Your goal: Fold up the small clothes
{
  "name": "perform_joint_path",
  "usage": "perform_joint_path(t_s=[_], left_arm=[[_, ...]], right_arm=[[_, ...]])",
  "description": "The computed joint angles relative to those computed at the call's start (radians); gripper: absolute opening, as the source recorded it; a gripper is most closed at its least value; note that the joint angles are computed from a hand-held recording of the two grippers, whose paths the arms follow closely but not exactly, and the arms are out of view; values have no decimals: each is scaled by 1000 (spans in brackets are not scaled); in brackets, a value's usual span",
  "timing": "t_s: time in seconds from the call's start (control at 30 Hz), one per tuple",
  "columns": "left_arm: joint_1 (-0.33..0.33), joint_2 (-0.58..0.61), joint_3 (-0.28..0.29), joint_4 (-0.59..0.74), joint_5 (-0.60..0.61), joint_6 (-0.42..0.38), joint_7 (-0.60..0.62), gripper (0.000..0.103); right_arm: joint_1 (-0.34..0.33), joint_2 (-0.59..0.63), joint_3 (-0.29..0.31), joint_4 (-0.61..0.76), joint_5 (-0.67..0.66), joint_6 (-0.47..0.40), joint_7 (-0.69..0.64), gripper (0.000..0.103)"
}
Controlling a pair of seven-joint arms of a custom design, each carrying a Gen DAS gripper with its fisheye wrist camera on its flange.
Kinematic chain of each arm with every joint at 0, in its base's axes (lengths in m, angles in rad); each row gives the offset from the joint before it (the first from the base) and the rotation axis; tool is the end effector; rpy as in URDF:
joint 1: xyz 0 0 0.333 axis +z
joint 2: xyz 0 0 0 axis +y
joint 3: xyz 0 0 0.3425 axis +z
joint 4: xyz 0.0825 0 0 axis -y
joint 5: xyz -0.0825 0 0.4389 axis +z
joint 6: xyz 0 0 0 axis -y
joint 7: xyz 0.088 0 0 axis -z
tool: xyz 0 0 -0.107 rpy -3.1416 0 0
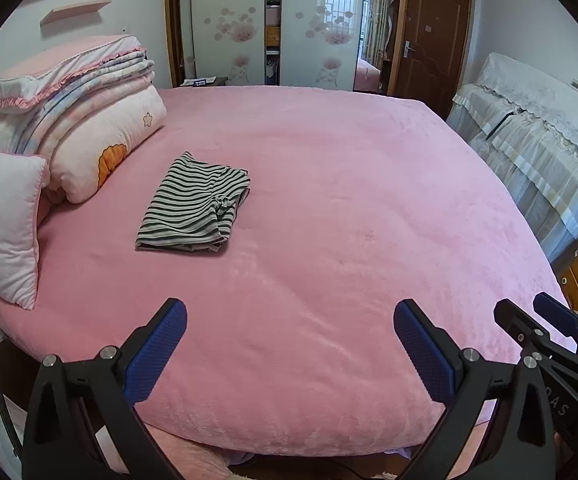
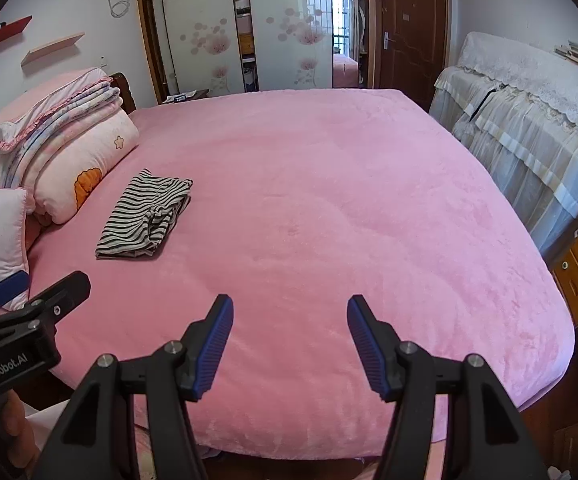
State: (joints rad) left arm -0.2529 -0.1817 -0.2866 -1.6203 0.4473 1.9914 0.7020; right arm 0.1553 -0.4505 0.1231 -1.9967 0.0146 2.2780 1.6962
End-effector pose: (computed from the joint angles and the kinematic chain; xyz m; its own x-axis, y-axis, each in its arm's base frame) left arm 0.4983 -0.2910 0.7822 0.2273 -0.9724 0.0519 -0.7181 -0.2034 -0.6655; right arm 0.4765 0.1533 0.7476 0.1720 -0.9841 -0.0447 -0.7401 -0.0992 -0.6651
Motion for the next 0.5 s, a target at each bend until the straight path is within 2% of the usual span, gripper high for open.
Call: perform_joint_path(t_s=[0.5], left_arm=[[-21, 8, -12, 10, 8, -18, 9, 103]], right_arm=[[0, -33, -2, -32, 11, -10, -17, 60]])
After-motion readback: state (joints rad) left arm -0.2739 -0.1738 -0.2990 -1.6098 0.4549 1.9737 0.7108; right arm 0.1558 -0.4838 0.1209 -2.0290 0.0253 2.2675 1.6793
